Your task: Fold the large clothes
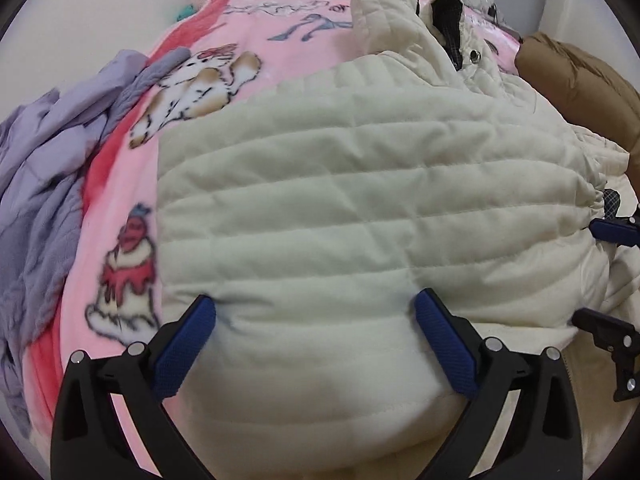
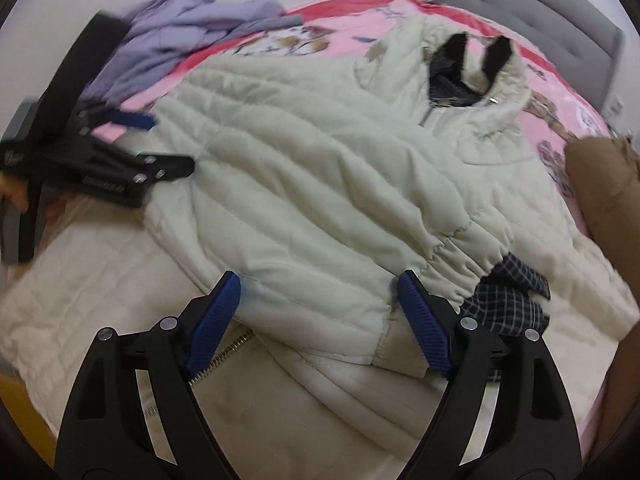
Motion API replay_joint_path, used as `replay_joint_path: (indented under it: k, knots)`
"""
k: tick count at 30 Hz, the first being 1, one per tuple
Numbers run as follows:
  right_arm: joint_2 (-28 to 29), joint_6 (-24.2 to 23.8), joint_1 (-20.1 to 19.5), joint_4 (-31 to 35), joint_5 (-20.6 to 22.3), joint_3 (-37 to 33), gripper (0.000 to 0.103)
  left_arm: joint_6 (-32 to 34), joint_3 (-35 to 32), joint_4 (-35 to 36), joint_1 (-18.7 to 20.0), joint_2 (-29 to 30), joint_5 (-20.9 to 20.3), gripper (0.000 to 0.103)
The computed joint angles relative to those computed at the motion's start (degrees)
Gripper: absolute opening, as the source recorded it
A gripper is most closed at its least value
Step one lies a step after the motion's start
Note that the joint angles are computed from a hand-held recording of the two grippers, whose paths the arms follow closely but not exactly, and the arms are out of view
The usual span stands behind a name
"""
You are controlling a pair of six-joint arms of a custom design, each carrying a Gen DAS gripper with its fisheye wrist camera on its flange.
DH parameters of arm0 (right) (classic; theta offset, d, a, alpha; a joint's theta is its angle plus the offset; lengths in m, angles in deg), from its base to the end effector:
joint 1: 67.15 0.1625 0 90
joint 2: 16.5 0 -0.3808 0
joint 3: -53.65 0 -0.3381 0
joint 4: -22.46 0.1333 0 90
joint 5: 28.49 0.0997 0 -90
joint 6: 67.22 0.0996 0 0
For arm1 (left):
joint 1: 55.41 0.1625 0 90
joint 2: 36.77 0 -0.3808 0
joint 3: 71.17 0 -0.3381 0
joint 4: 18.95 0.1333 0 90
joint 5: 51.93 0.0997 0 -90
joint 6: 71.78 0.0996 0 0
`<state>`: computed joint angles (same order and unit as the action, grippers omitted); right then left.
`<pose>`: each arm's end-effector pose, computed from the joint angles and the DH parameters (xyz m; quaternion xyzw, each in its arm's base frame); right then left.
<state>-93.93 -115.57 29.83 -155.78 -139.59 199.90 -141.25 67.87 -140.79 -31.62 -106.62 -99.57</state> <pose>0.1368 -0.3157 0.1644 0.4226 -0.8726 0.0914 0.2274 -0.1808 -0.2987 0.0850 0.0905 0.8863 -0.2044 0.4056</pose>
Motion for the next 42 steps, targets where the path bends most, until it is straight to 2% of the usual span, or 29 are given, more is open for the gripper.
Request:
replay_joint_path:
  k: [1, 2, 4, 5, 7, 8, 10, 13, 15, 17, 19, 23, 26, 29, 30, 31, 32, 33, 34, 35, 36, 38, 40, 41, 42]
  knots:
    - [-2.6, 1.0, -0.6, 4.7, 1.9, -1.0, 0.077, 0.0, -1.0, 1.5, 0.2, -0.7, -0.3, 0.098]
    - [-6.3, 3.2, -2.3, 10.7, 6.2, -2.7, 0.075, 0.0, -2.0, 3.0, 0.0, -1.6, -0.1, 0.098]
    - [-12.5, 7.1, -5.7, 19.6, 14.8, -6.0, 0.075, 2.2, -3.0, 4.3, -2.2, -4.5, 4.1, 0.098]
    - [-14.2, 9.3, -7.0, 20.5, 18.4, -7.7, 0.077, 4.0, -3.5, 3.9, -3.1, -5.1, 7.2, 0.098]
    - [-13.5, 12.3, -7.6, 18.8, 20.4, -11.1, 0.077, 14.2, -5.6, -3.6, -1.7, -3.5, 13.3, 0.098]
    - [-10.9, 14.4, -6.9, 17.0, 19.3, -14.7, 0.077, 20.2, -7.5, -9.1, 0.1, -1.3, 14.8, 0.098]
    - [-5.9, 14.5, -5.8, 13.5, 16.2, -20.0, 0.077, 32.2, -14.0, -19.0, 4.8, 5.4, 16.4, 0.098]
    - [4.5, 9.7, -4.5, 8.0, 10.9, -30.1, 0.074, 50.2, -25.9, -32.4, 11.9, 16.5, 16.9, 0.098]
    - [10.8, 7.3, -3.9, 6.5, 7.2, -36.3, 0.071, 58.3, -35.8, -31.4, 16.3, 22.5, 14.7, 0.096]
    - [15.1, 7.1, -4.3, 10.2, 7.1, -42.3, 0.065, 63.8, -43.1, -30.2, 18.8, 26.9, 12.7, 0.086]
    - [19.6, 6.2, -4.4, 13.3, 6.2, -48.0, 0.064, 66.7, -48.1, -29.6, 20.5, 30.5, 11.7, 0.083]
    - [25.8, 2.5, -3.1, 14.5, 0.7, -54.5, 0.063, 67.7, -55.1, -22.2, 23.0, 36.0, 10.8, 0.080]
    - [29.5, -0.1, -2.5, 14.2, -2.6, -58.0, 0.063, 69.7, -56.4, -21.7, 23.5, 38.0, 12.5, 0.080]
    - [33.0, -2.4, -1.9, 14.0, -5.4, -61.3, 0.062, 69.1, -59.9, -17.4, 24.3, 40.5, 14.9, 0.080]
    - [33.8, -2.4, -1.6, 13.8, -6.4, -61.8, 0.057, 67.2, -61.7, -14.6, 24.5, 41.7, 17.4, 0.080]
    - [34.2, -2.2, -1.3, 14.2, -8.1, -62.0, 0.035, 62.9, -63.9, -9.3, 24.9, 42.6, 20.1, 0.080]
    - [35.4, -1.3, -1.0, 16.9, -10.4, -63.7, 0.022, 57.7, -65.7, -3.3, 25.2, 42.8, 21.4, 0.079]
    - [36.1, -0.8, -0.9, 17.8, -11.9, -64.4, 0.021, 51.7, -67.2, 2.1, 25.9, 42.6, 22.3, 0.078]
    - [36.6, -0.7, -0.8, 17.7, -13.2, -64.7, 0.015, 47.0, -68.0, 6.2, 26.3, 42.3, 22.8, 0.073]
    - [36.7, -1.8, -0.8, 15.5, -13.9, -64.1, 0.013, 42.7, -67.2, 7.8, 26.8, 41.4, 24.5, 0.071]
    - [36.5, -2.8, -0.8, 13.2, -13.7, -63.4, 0.012, 40.9, -66.0, 7.1, 27.1, 40.7, 25.8, 0.071]
    - [35.7, -5.5, -1.0, 6.0, -13.4, -60.6, 0.011, 41.0, -59.3, -1.6, 27.2, 38.0, 30.2, 0.070]
    - [32.5, -8.0, -1.8, -1.8, -9.3, -55.2, 0.011, 42.1, -51.1, -13.6, 26.0, 34.6, 33.5, 0.070]
    - [29.8, -9.0, -2.6, -6.0, -5.4, -51.2, 0.011, 43.6, -48.1, -19.6, 25.6, 33.6, 33.8, 0.070]
    - [28.7, -9.3, -3.1, -7.8, -3.5, -49.5, 0.011, 44.7, -44.4, -25.6, 25.9, 31.8, 33.0, 0.071]
